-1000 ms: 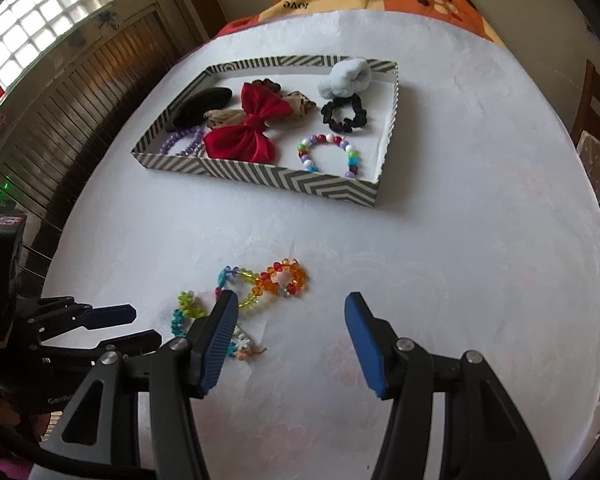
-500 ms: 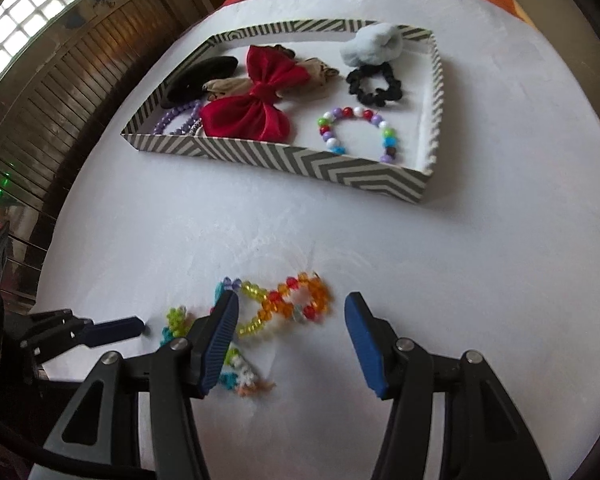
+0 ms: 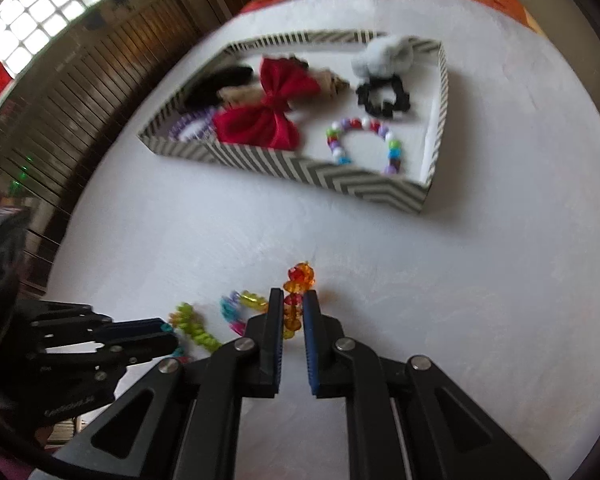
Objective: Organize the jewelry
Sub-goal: 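Grasp a green-blue bead chain with the left tool while the right tool grasps an orange bead chain, then carry both bead chains into the tray and open both tools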
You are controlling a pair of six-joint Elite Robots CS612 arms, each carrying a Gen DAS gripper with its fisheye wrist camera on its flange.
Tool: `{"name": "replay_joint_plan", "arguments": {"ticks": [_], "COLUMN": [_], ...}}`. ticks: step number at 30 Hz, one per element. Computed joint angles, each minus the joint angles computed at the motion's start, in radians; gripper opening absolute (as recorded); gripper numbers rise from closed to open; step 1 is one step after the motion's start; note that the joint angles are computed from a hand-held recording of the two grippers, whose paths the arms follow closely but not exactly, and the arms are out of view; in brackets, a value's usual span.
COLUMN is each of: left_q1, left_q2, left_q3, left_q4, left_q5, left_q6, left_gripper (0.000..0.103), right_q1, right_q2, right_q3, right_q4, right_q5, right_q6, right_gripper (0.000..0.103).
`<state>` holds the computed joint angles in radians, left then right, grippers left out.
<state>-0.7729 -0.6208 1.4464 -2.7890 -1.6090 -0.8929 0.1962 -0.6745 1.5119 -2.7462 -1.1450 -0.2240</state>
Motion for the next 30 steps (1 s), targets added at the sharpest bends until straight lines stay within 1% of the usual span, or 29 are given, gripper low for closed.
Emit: {"name": "replay_joint_plan", "arguments": {"ticks": [5, 10, 14, 15, 21, 26, 30], "left_q1": [0.006, 0.009, 0.014, 0.018, 0.036, 0.055, 0.071], "left_q2": [-0.026, -0.056, -0.066, -0.065, -0.081, -0.085, -0.078], "left_q3": [0.029, 0.046, 0.037, 0.023, 0.012, -0.020, -0.053], "left_q4": [-0.063, -0.082, -0.077, -0.065, -0.062, -0.030, 0.000], "left_q5": [-0.004, 0.033, 0.066, 0.079, 0.149, 0.214, 0.242], "left_q6": [0.013, 0.038, 0.054, 0.060, 0.073, 0.087, 0.092], "left_gripper": [0.005, 0.005, 0.005, 0.005, 0.005, 0.005, 0.005], "right_q1": [-0.010, -0.016, -0.021, -0.021, -0.020, -0.015, -0.009], "right_q2": [-0.029, -0.047, -0.054, -0.055, -0.060, -0.048, -0.033], "right_q3": [0.020, 0.030, 0.030, 0.028, 0.015, -0.025, -0.071], "right_q4": [-0.052, -0.106, -0.127, -0.134, -0.147, -0.144, -0.128], "right_q5": [0.039, 0.064, 0.072, 0.070, 0.071, 0.054, 0.042], "right_q6": [0.016, 0.032, 0.043, 0.046, 0.050, 0.053, 0.047], "right_gripper": [0.010, 0.010, 0.010, 0.010, 0.010, 0.010, 0.010]}}
